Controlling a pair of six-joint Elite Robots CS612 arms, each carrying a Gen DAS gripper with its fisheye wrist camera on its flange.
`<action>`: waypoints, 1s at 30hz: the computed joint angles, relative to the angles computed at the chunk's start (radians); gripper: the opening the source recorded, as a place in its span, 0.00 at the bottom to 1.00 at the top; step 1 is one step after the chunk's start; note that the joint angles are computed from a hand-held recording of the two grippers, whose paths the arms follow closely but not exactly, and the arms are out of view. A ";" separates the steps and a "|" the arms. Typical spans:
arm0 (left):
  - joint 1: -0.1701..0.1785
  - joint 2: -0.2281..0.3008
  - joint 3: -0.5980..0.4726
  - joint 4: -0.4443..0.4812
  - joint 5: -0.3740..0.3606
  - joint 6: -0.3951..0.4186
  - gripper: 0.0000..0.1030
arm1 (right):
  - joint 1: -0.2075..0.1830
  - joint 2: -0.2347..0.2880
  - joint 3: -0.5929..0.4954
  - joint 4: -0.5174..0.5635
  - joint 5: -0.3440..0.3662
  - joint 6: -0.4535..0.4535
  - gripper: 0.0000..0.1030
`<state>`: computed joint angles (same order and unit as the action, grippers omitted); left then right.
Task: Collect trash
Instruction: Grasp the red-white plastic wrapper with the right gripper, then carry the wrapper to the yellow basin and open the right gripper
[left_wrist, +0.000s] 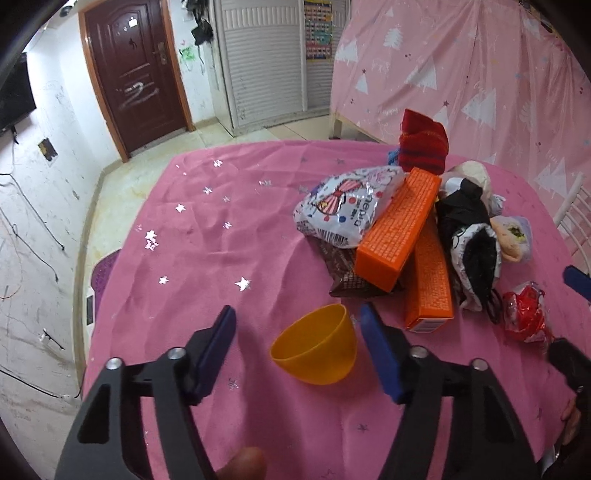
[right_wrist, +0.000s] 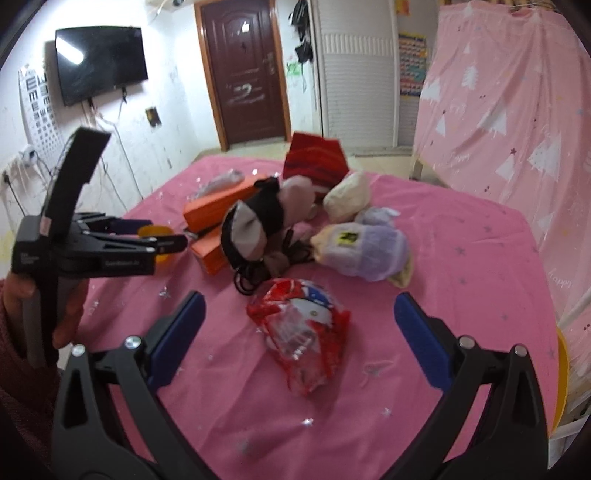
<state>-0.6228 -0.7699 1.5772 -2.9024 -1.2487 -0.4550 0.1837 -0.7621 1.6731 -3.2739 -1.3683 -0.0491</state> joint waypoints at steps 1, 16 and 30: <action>0.003 0.002 -0.001 0.000 -0.011 0.003 0.52 | 0.002 0.001 -0.008 0.018 -0.005 -0.004 0.95; 0.006 0.002 0.039 -0.105 -0.042 0.038 0.34 | 0.009 0.012 -0.048 0.147 -0.043 -0.009 0.38; -0.050 -0.060 0.076 -0.151 0.022 0.072 0.34 | -0.027 -0.009 0.014 0.009 -0.061 0.052 0.36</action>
